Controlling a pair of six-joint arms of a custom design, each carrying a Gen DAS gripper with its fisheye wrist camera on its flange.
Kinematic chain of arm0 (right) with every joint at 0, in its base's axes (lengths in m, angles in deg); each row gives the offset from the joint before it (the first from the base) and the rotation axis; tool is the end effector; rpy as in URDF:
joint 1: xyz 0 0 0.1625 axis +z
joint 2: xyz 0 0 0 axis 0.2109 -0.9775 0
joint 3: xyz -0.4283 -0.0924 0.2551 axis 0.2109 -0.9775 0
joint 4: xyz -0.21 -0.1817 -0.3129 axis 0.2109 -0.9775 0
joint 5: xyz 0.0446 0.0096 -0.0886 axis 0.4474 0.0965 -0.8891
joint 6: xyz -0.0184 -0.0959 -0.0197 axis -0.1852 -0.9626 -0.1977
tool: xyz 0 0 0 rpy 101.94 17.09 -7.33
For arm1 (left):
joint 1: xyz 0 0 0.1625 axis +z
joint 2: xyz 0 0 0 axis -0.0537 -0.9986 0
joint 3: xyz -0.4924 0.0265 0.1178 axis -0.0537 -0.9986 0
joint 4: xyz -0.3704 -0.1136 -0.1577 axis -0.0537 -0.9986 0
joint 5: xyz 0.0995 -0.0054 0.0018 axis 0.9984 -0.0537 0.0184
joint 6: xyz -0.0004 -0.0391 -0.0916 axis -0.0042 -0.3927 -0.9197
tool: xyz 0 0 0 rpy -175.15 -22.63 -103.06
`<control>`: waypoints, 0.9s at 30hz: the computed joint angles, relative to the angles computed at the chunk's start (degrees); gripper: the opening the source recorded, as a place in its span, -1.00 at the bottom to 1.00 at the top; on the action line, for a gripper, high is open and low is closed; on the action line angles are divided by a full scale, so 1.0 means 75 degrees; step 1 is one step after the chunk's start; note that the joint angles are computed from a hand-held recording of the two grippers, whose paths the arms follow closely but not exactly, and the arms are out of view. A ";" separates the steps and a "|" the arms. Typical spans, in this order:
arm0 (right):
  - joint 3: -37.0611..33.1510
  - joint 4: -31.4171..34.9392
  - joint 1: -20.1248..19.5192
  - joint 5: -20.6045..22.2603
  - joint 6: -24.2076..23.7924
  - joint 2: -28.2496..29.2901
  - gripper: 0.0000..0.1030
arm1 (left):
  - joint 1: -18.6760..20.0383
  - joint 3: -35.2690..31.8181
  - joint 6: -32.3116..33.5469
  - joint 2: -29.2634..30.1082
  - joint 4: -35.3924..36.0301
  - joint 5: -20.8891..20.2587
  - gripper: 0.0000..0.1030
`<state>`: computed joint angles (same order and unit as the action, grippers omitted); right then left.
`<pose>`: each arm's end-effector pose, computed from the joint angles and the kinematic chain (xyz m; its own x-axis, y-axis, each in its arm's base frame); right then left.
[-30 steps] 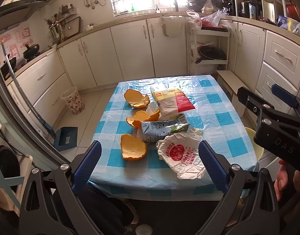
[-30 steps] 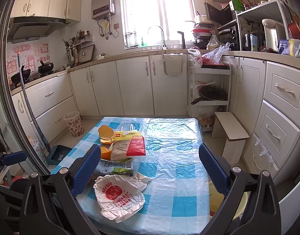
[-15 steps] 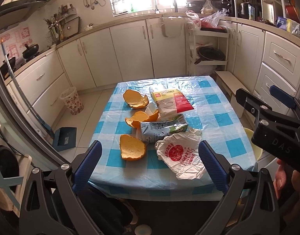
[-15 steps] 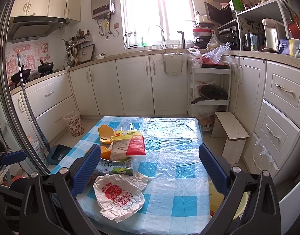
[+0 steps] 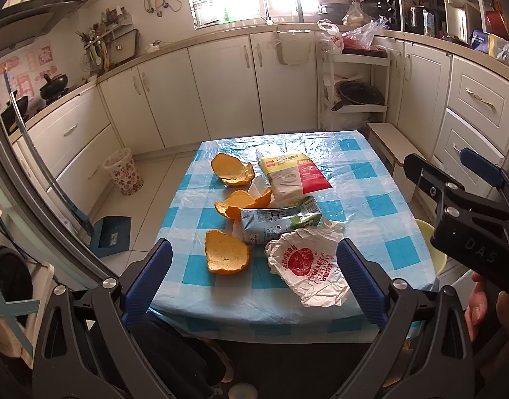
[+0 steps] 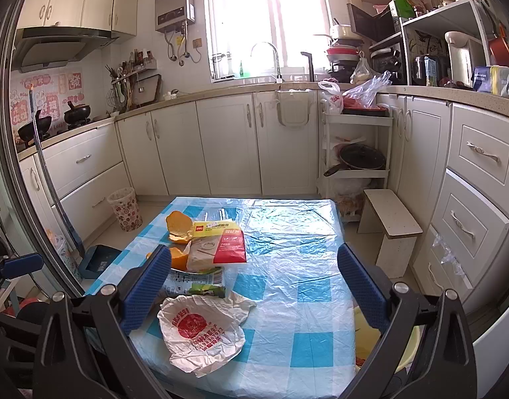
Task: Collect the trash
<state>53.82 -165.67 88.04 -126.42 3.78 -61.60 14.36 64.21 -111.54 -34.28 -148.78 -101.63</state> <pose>0.1845 -0.3777 0.4206 -0.7159 -0.3572 0.5999 -0.6971 0.4151 -0.5846 -0.5208 -0.3234 0.1048 -0.5787 -0.2437 -0.7783 0.4857 0.6636 -0.5690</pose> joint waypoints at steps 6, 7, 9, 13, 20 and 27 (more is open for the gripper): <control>-0.0010 0.0041 -0.0009 -0.0042 -0.0034 0.0027 0.86 | 0.0068 0.0068 0.0079 -0.0044 -0.0083 0.0005 0.85; -0.0006 0.0028 -0.0012 -0.0064 -0.0036 0.0041 0.86 | 0.0094 0.0123 0.0129 -0.0087 -0.0159 0.0003 0.85; -0.0015 0.0025 -0.0016 -0.0143 -0.0041 0.0079 0.86 | 0.0182 0.0367 0.0305 -0.0262 -0.0593 -0.0070 0.85; -0.0033 0.0028 0.0005 -0.0364 0.0019 0.0215 0.86 | 0.0449 0.1132 0.0535 -0.0803 -0.1845 -0.0349 0.85; 0.0012 -0.0046 -0.0145 -0.0554 -0.0177 0.0665 0.86 | 0.0953 0.2075 0.0844 -0.1231 -0.3379 -0.0798 0.85; -0.0216 0.0693 -0.0386 -0.1199 -0.0037 0.1259 0.86 | 0.1660 0.2471 0.1349 -0.1152 -0.4723 -0.1182 0.85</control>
